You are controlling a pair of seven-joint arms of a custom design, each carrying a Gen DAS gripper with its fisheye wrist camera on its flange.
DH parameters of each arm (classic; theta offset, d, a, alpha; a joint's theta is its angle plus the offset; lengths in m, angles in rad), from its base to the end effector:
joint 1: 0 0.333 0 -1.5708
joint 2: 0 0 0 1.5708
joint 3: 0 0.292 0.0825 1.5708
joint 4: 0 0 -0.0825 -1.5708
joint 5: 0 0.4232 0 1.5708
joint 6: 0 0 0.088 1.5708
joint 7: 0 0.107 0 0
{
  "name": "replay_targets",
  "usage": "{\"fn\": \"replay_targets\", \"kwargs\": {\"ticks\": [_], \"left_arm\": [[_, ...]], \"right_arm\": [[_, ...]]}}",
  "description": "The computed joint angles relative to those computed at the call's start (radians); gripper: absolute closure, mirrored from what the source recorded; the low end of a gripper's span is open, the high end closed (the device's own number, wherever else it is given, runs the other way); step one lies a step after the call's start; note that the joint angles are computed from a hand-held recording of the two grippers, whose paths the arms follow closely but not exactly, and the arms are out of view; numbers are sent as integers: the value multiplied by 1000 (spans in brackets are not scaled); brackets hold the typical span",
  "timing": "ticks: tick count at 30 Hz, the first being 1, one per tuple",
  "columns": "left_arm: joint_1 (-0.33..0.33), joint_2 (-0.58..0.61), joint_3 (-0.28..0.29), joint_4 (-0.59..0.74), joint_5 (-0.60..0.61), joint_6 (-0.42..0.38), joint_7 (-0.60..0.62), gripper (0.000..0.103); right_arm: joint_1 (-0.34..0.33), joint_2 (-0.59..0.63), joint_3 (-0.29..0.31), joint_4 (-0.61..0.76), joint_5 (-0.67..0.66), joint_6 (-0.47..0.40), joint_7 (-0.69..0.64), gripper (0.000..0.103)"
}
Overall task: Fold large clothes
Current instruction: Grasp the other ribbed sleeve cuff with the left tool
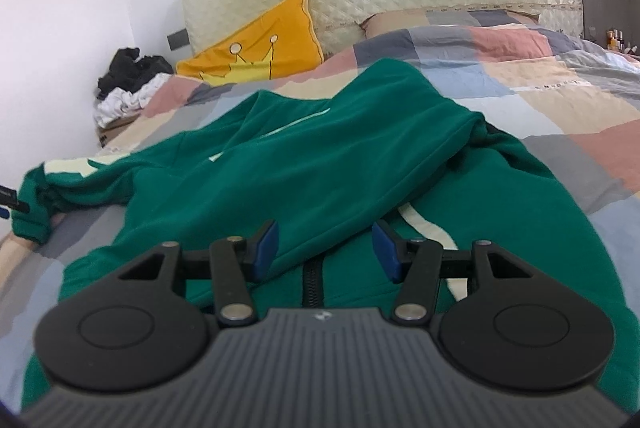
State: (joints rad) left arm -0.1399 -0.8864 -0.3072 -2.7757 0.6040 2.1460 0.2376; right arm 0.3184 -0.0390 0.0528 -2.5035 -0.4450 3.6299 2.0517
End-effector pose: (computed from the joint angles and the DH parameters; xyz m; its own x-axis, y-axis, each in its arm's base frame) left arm 0.3490 -0.1258 0.4470 0.6603 -0.7436 -0.1056 -0.5750 -0.4100 -0.7080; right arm 0.4682 0.2414 0.3806 0.4902 -0.8570 -0.1591 -0.4437 -0.0883 -0.8918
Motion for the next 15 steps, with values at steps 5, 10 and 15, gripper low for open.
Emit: {"fn": "replay_targets", "kwargs": {"ticks": [5,10,15], "left_arm": [[38,65,12,10,28,19,4,32],[63,115,2,22,58,-20,-27,32],[68,133,24,30,60,-48,-46,55]], "right_arm": [[19,24,36,9,142,-16,-158,48],[32,39,51,21,225,-42,-221,48],[39,37,58,21,282,-58,-256,48]]}}
